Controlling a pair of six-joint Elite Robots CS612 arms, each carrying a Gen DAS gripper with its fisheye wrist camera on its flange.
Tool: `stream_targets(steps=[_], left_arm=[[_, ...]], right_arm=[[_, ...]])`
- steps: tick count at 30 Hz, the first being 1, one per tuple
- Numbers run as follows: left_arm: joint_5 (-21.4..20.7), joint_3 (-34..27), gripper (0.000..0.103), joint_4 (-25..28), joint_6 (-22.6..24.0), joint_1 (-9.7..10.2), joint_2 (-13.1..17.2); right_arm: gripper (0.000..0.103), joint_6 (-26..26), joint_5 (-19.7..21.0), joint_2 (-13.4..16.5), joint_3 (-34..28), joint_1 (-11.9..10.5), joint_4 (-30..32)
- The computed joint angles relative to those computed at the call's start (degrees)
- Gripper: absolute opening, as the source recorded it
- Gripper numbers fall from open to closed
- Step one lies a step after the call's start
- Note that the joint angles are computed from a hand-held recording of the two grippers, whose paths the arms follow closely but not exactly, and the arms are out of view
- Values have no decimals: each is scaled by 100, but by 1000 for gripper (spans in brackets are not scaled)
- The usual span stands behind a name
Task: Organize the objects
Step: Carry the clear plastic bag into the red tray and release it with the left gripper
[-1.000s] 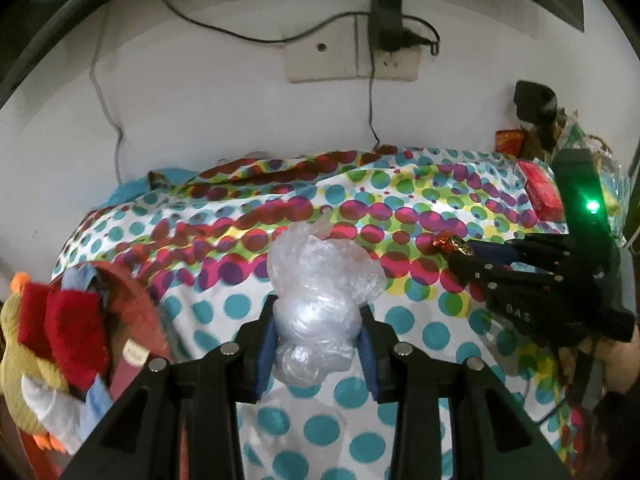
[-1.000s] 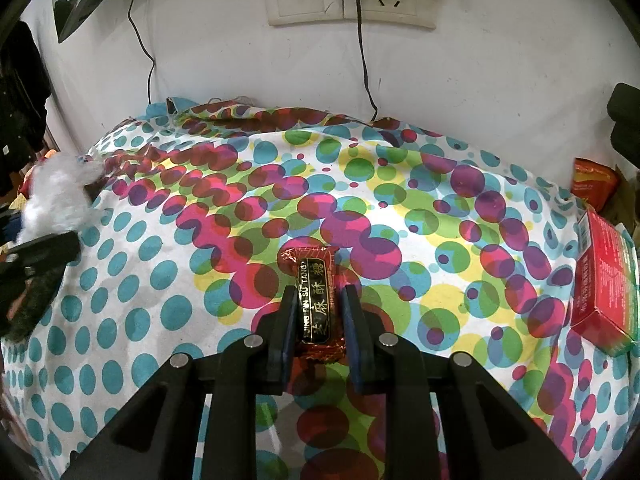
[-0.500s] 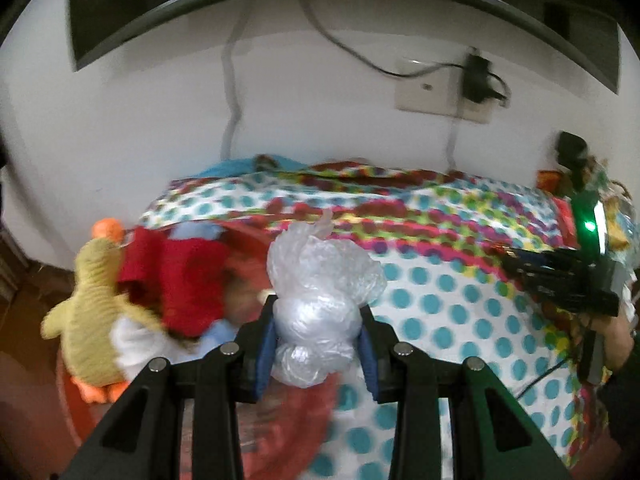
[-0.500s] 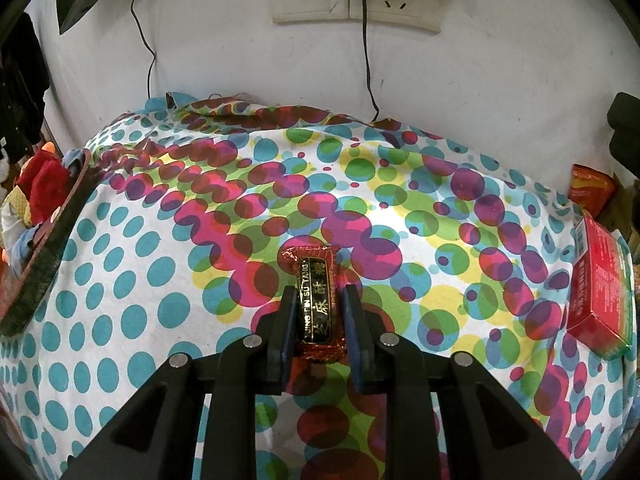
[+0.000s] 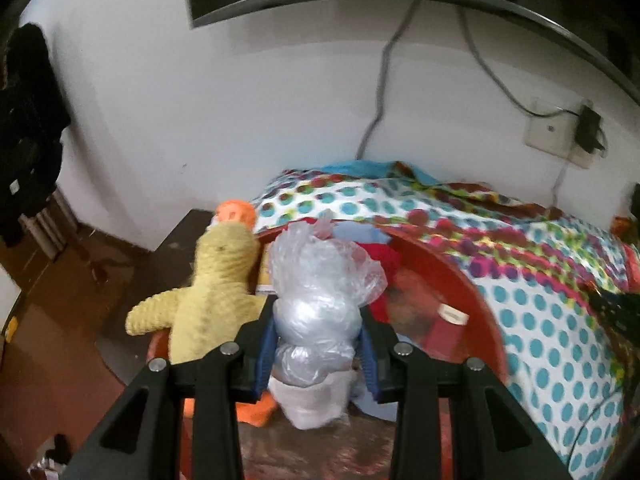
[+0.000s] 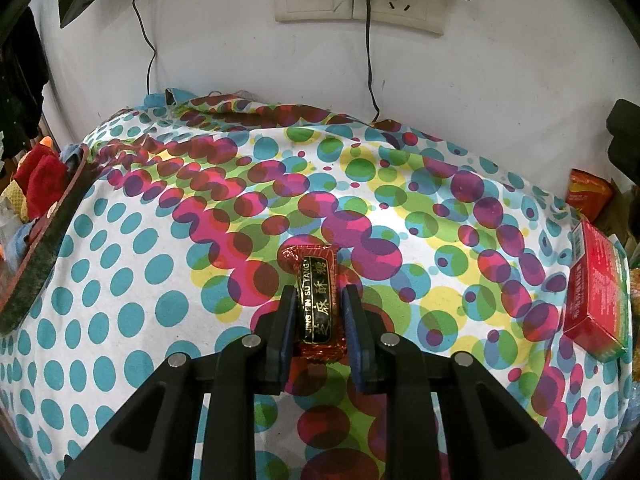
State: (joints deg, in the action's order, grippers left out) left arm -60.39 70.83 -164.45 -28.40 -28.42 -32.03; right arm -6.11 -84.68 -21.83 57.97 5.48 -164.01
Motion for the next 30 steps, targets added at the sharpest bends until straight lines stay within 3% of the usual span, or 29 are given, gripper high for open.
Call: stream_targets(steps=[10,17,25,30], left_arm=[[-50,-320,37,386,44,170,202],[-335,-389,40,696,-501,278,250],[-213,-98,52,331,-116,190,85],[-42,19,52,276,40,110,-12]], right_arm=[[22,7,-18,3,-4,3,-1],[22,19,-32,4,-3,9,-5],[22,37,-44,3,0,15,-10],[22,41,-49,5,-3,17,-9]])
